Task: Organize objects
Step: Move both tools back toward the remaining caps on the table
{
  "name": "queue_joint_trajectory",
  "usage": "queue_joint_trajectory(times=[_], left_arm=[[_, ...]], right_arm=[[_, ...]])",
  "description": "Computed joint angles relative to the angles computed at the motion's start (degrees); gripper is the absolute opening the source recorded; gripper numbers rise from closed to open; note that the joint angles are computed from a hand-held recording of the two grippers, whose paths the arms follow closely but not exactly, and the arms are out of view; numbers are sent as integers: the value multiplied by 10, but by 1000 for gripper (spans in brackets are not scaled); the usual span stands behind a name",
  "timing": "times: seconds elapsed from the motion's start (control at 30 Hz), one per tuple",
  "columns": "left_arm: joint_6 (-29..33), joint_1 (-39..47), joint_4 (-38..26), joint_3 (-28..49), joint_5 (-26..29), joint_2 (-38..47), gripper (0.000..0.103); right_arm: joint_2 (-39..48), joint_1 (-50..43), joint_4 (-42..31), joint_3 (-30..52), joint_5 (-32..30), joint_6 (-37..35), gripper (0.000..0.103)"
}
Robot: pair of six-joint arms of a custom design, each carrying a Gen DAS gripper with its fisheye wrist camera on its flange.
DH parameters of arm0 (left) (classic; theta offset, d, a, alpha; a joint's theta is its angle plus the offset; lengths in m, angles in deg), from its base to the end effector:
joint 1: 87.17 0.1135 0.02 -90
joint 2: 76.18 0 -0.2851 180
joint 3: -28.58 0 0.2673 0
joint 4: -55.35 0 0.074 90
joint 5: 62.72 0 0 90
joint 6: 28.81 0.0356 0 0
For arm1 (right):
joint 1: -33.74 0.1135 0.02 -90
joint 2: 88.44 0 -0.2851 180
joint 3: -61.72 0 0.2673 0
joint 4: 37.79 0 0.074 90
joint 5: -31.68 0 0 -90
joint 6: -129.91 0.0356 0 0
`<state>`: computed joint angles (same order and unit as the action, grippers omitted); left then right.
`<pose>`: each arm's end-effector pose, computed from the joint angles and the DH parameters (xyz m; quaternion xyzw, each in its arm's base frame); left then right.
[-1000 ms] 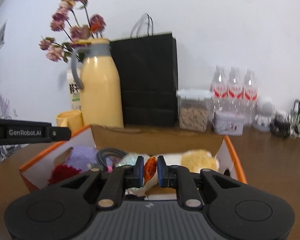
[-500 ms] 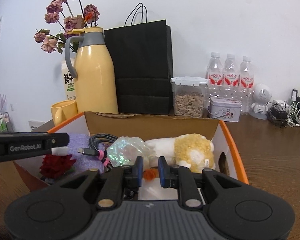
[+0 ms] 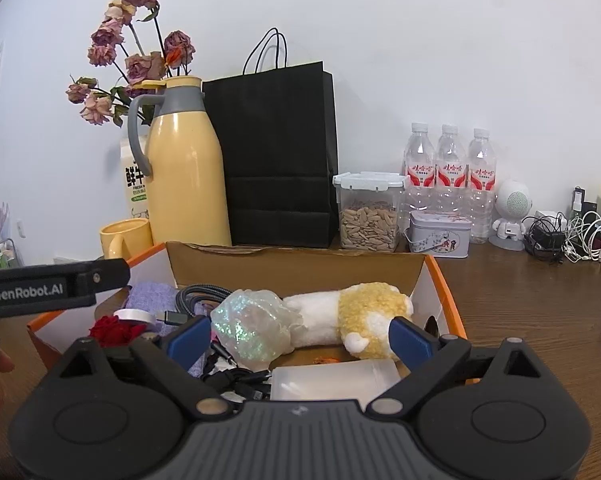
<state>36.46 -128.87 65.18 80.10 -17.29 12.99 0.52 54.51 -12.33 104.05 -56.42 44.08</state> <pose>0.2521 -0.1911 0.1889 -0.0768 0.8126 0.0099 0.5776 0.2815 0.1055 0.1647 -0.1098 0.8176 0.1087 0.5547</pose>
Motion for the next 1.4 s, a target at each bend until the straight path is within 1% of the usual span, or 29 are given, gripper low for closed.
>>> queue_joint_trajectory(times=[0.17, 0.23, 0.3, 0.43, 0.53, 0.6, 0.73, 0.97, 1.1, 1.27, 1.4], left_arm=[[1, -8, -2, -5, -3, -10, 103], [6, -12, -2, -10, -1, -20, 103], [4, -20, -11, -14, -6, -36, 103], [-11, -37, -43, -27, -12, -76, 103], [-25, -52, -79, -39, -19, -110, 103], [-34, -60, -102, -48, -21, -132, 103], [-54, -86, -159, -62, -41, -171, 103], [-116, -142, -277, -78, -75, -227, 103], [-160, -175, -339, -82, -89, -238, 103], [-227, -200, -406, -86, -81, -233, 103], [-273, -219, -443, -95, -72, -230, 103]], right_arm=[[-18, -2, 5, -15, -6, -1, 97], [-32, -1, 2, -22, -8, -5, 100], [-53, 4, -2, -32, -4, -11, 103], [-108, 9, -27, -56, -8, -20, 103], [-157, 15, -60, -75, -6, -24, 103], [-193, 18, -93, -86, -1, -26, 103], [-258, 18, -156, -105, 0, -23, 103], [-359, 7, -263, -147, -5, -21, 103], [-401, -4, -314, -166, -12, -20, 103], [-444, -15, -361, -189, -19, -18, 103], [-479, -25, -398, -203, -28, -20, 103]])
